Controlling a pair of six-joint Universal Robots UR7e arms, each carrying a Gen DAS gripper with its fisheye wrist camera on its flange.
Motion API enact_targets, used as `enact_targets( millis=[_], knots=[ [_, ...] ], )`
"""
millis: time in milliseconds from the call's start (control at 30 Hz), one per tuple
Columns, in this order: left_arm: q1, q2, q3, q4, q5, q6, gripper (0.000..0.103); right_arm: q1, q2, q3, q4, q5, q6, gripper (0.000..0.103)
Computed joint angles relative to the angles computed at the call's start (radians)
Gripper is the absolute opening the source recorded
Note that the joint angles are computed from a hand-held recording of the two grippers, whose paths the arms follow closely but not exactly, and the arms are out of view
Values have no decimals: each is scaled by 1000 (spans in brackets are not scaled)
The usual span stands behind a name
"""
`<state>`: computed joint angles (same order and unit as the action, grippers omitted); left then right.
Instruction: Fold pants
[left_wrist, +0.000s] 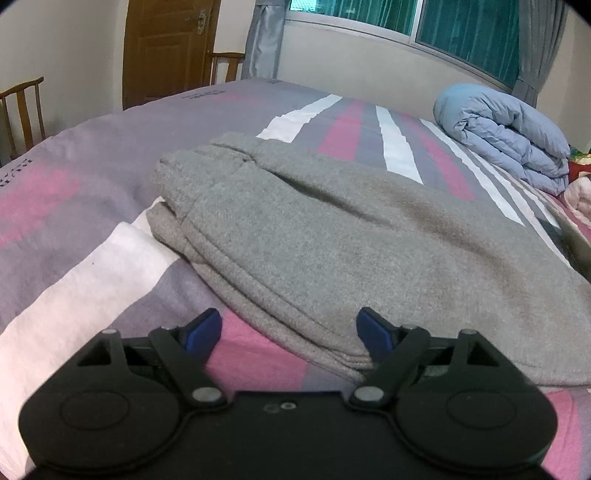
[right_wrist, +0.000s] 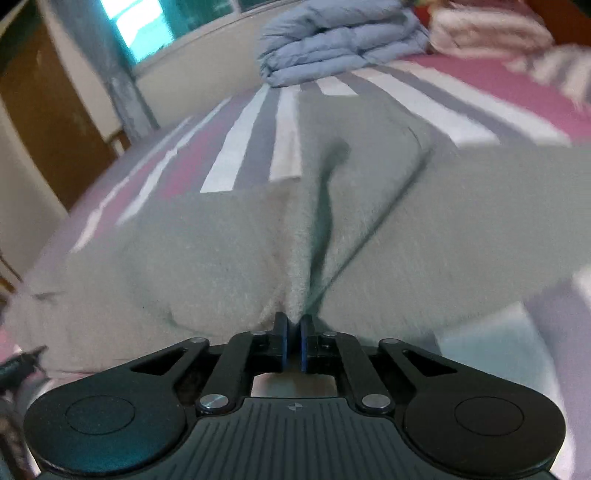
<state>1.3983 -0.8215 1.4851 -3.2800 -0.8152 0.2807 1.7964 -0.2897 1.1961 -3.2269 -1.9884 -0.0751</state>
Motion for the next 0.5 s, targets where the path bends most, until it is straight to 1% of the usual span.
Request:
enact_targets(
  millis=[67, 100, 133, 167, 200, 267, 333, 433, 467, 500],
  knots=[
    [3, -4, 4, -1, -10, -2, 76, -1, -16, 17, -8, 19, 19, 21],
    [3, -4, 5, -5, -13, -4, 76, 6, -18, 15, -41, 17, 4, 37],
    [4, -3, 5, -7, -13, -5, 76, 14, -13, 3, -73, 10, -27, 46],
    [3, -1, 3, -9, -11, -4, 76, 24, -6, -13, -97, -8, -59, 49],
    [3, 0, 2, -9, -10, -5, 76, 28, 1, -44, -88, -9, -82, 50],
    [4, -2, 3, -4, -12, -9, 76, 33, 28, -132, -15, -23, -102, 50],
    [6, -6, 4, 2, -18, -15, 76, 35, 73, -245, 59, -31, -140, 50],
    [8, -6, 2, 7, -23, -22, 77, 34, 165, -448, 207, -48, -211, 49],
    [8, -5, 0, 7, -23, -19, 77, 34, 196, -515, 258, -66, -233, 49],
    [9, -5, 0, 6, -25, -16, 78, 32, 219, -558, 286, -80, -250, 40]
  ],
)
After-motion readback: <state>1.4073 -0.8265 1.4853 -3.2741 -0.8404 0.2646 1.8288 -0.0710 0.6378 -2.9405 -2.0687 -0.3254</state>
